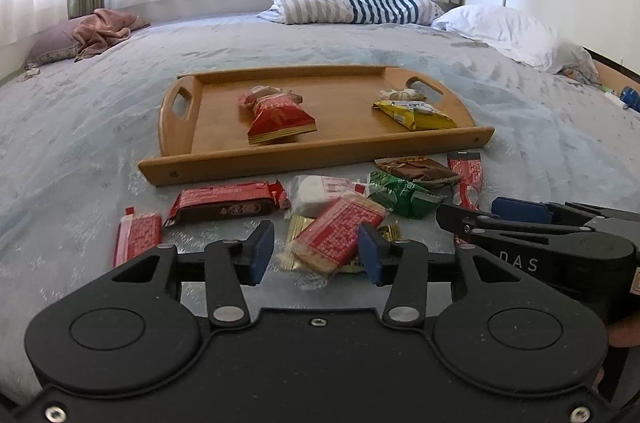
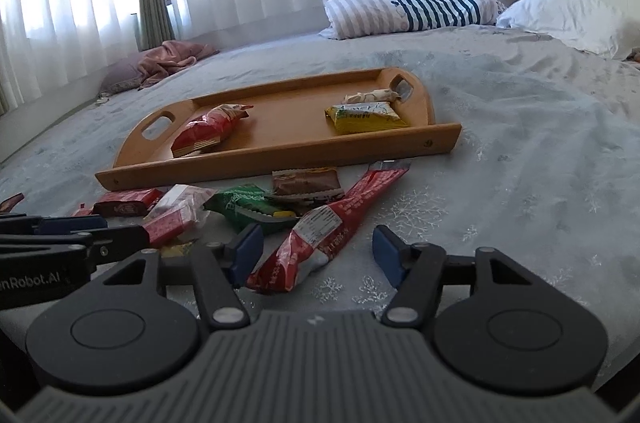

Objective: Organize snacks
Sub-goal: 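Grasp the red wafer pack with the left gripper while the right grasps the red stick pack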

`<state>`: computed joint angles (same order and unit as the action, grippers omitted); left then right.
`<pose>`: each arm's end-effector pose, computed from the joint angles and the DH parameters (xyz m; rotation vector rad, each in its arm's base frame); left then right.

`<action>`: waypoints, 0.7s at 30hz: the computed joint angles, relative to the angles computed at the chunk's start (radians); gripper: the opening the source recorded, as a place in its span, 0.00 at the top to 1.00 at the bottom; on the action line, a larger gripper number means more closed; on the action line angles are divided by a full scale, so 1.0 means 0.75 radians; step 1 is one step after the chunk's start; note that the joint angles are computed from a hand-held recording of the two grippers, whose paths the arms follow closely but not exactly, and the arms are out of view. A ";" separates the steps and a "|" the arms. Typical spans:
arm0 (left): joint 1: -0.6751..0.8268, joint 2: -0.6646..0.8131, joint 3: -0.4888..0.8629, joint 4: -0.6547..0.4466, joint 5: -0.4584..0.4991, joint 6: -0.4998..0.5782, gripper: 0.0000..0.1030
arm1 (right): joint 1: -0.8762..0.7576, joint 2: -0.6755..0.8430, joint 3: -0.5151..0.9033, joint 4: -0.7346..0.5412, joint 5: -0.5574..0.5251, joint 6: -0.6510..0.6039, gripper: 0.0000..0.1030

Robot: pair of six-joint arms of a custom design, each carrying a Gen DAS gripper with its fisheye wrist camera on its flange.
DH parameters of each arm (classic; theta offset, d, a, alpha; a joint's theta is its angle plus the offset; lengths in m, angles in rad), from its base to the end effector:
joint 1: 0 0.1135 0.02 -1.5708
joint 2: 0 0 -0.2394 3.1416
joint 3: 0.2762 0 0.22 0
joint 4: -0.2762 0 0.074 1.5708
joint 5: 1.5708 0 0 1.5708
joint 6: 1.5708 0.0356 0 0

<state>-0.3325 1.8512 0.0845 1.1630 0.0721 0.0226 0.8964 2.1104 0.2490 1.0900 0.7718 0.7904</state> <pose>0.1826 -0.0658 0.0621 0.4264 2.1420 -0.2548 0.1513 0.1494 0.0295 0.2445 2.0810 0.0937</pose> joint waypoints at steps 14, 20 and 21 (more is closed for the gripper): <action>-0.002 -0.019 0.083 -0.114 0.080 0.030 0.57 | 0.000 -0.088 0.002 -0.200 0.064 0.061 0.57; 0.031 0.081 0.145 -0.077 0.050 0.091 0.50 | -0.004 -0.117 -0.019 -0.247 0.084 0.073 0.60; 0.040 0.070 0.154 -0.109 0.075 0.107 0.50 | -0.004 -0.119 -0.018 -0.261 0.090 0.081 0.60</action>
